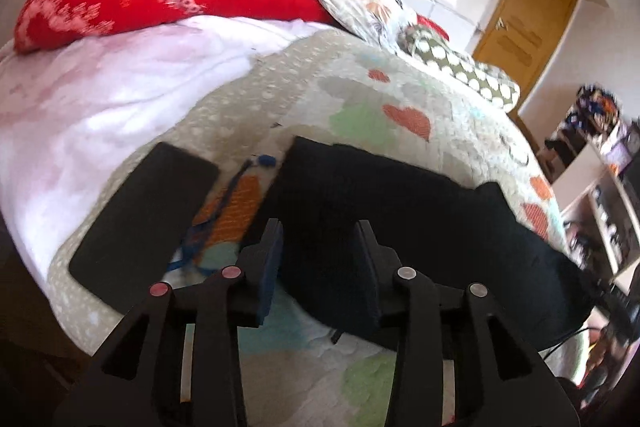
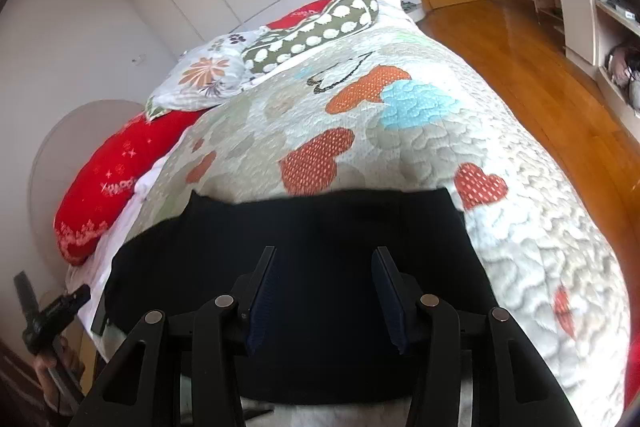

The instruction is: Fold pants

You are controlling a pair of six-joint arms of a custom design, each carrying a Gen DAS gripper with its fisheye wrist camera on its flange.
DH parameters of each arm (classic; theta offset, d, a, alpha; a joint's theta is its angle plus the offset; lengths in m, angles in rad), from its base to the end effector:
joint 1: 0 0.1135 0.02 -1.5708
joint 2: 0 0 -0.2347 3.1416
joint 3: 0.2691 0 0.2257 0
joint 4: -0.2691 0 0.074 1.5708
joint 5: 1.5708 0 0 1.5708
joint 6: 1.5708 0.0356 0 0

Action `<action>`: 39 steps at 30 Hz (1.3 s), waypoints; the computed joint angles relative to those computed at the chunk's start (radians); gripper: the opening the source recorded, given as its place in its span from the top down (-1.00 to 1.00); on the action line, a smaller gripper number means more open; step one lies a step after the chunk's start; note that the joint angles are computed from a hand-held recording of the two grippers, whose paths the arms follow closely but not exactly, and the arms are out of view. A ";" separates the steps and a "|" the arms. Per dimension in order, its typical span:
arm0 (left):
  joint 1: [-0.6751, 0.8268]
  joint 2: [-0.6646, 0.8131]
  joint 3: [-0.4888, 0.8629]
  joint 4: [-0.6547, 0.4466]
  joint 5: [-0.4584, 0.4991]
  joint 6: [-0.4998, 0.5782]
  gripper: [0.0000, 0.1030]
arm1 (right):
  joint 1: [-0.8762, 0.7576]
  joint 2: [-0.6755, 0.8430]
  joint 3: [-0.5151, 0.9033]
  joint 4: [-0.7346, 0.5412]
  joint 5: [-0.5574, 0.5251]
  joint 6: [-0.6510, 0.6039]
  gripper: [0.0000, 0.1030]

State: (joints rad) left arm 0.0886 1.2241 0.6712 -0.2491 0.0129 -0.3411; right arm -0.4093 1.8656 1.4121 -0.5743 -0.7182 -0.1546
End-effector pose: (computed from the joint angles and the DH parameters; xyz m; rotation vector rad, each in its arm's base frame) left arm 0.2322 0.0202 0.1923 -0.5007 2.3236 -0.1363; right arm 0.3416 -0.1226 0.2104 0.0550 2.3650 0.6661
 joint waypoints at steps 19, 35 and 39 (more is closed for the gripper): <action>-0.134 0.253 0.092 0.091 -0.172 0.003 0.08 | -0.009 -0.048 -0.053 -0.009 0.057 -0.080 0.11; -0.258 0.213 0.021 0.101 -0.240 -0.083 0.08 | -0.082 -0.133 -0.230 -0.038 0.053 -0.206 0.11; -0.290 0.219 -0.002 0.130 -0.290 -0.085 0.08 | -0.095 -0.172 -0.229 -0.070 0.039 -0.225 0.11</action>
